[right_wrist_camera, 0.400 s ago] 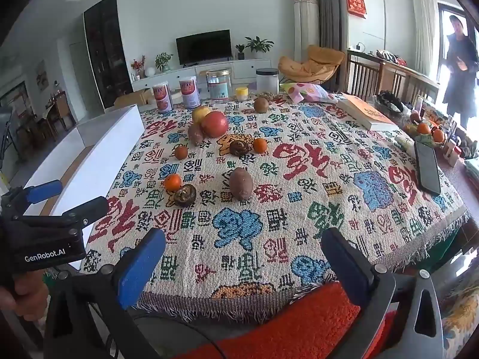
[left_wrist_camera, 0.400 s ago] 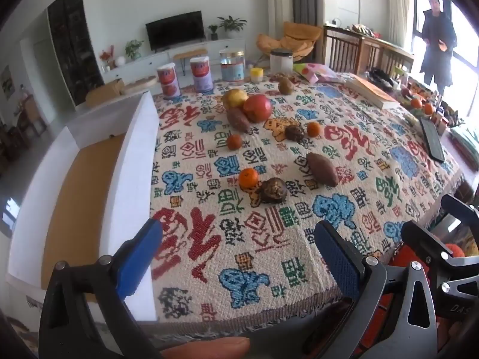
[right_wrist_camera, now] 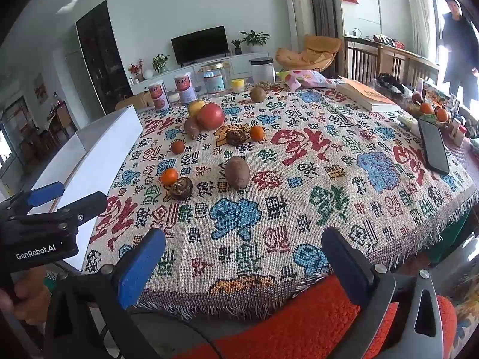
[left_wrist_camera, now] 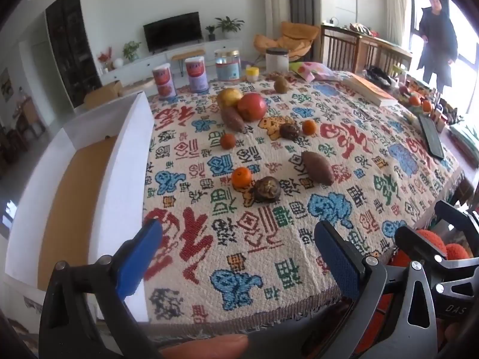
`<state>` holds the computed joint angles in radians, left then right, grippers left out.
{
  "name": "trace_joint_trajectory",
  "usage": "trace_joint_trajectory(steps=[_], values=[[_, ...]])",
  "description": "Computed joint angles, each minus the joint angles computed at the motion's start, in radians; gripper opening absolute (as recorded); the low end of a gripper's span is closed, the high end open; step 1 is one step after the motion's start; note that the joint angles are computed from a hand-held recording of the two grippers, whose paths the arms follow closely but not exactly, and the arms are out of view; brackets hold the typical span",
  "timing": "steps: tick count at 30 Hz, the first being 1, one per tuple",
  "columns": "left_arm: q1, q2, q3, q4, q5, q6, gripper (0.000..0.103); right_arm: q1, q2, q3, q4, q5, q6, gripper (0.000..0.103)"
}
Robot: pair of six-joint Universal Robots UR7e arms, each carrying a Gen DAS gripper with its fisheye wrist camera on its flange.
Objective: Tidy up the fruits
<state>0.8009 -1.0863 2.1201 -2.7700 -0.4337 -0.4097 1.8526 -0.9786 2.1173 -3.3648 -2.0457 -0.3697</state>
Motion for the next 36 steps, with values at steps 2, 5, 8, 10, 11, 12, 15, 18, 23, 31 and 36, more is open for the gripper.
trace_joint_trajectory(steps=[2, 5, 8, 10, 11, 12, 15, 18, 23, 31, 36], values=[[-0.003, 0.004, 0.001, -0.008, 0.005, 0.002, 0.102, -0.005, -0.002, 0.000, -0.008, 0.011, 0.000, 0.103], [-0.004, 0.003, 0.007, -0.019, 0.007, -0.001, 0.102, -0.009, -0.002, 0.002, -0.021, 0.020, -0.011, 0.103], [0.003, -0.011, 0.009, -0.006, -0.001, -0.004, 0.102, 0.005, 0.001, 0.005, -0.023, 0.010, -0.018, 0.103], [0.007, -0.011, 0.007, 0.000, -0.005, -0.010, 0.102, 0.008, 0.002, 0.006, -0.023, 0.008, -0.022, 0.103], [0.008, -0.012, 0.006, 0.006, -0.007, -0.015, 0.102, 0.010, 0.004, 0.005, -0.024, 0.007, -0.026, 0.103], [0.008, -0.013, 0.008, 0.004, -0.009, -0.016, 0.102, 0.010, 0.007, 0.005, -0.026, 0.004, -0.029, 0.103], [0.008, -0.013, 0.010, 0.002, -0.004, -0.017, 0.102, 0.008, 0.009, 0.004, -0.022, 0.007, -0.027, 0.103], [0.011, -0.016, 0.009, 0.002, -0.007, -0.025, 0.102, 0.008, 0.011, 0.004, -0.021, 0.006, -0.029, 0.103], [0.010, -0.015, 0.011, -0.016, -0.006, -0.017, 0.102, 0.014, 0.015, 0.010, -0.050, 0.006, -0.045, 0.103], [0.012, -0.018, 0.013, -0.001, -0.008, -0.029, 0.102, 0.011, 0.016, 0.010, -0.056, 0.012, -0.048, 0.103], [0.008, -0.022, 0.018, -0.014, -0.001, -0.023, 0.102, 0.012, 0.022, 0.018, -0.097, 0.012, -0.067, 0.103]])
